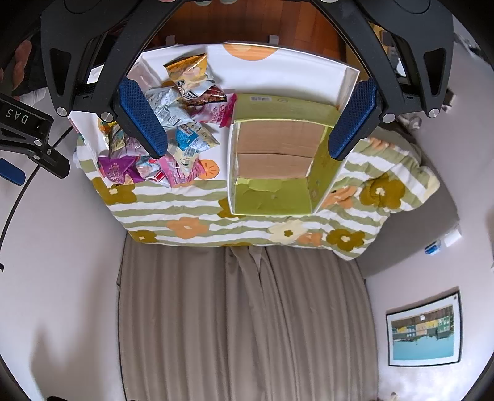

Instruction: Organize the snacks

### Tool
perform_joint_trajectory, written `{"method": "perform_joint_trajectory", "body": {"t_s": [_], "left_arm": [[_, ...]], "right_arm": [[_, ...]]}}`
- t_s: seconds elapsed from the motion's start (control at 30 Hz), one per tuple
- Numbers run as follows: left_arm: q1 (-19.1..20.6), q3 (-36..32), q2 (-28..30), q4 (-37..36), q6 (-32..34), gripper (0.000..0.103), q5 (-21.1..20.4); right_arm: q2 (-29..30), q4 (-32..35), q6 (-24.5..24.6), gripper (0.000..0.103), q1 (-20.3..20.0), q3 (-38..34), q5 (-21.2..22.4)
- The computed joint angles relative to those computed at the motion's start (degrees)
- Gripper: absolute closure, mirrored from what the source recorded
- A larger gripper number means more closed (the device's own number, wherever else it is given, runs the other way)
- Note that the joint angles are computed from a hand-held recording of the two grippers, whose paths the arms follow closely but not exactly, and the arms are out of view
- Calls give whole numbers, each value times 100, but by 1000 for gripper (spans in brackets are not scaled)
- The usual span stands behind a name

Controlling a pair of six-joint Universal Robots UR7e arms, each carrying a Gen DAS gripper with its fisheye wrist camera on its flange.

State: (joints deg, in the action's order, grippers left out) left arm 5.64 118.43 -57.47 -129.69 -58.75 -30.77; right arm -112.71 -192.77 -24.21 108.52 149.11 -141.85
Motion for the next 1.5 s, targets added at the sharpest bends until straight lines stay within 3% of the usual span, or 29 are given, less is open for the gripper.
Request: {"method": "perform_joint_trajectory", "body": {"t_s": [1.23,1.5], "left_arm": [[-44,80,-66,-253,109,0,-143],[280,-64,17,-434,512,0,-611]], "right_arm": [[-101,22,-30,0,-70,42,98],[-279,214,43,0,-258,26,186]]}}
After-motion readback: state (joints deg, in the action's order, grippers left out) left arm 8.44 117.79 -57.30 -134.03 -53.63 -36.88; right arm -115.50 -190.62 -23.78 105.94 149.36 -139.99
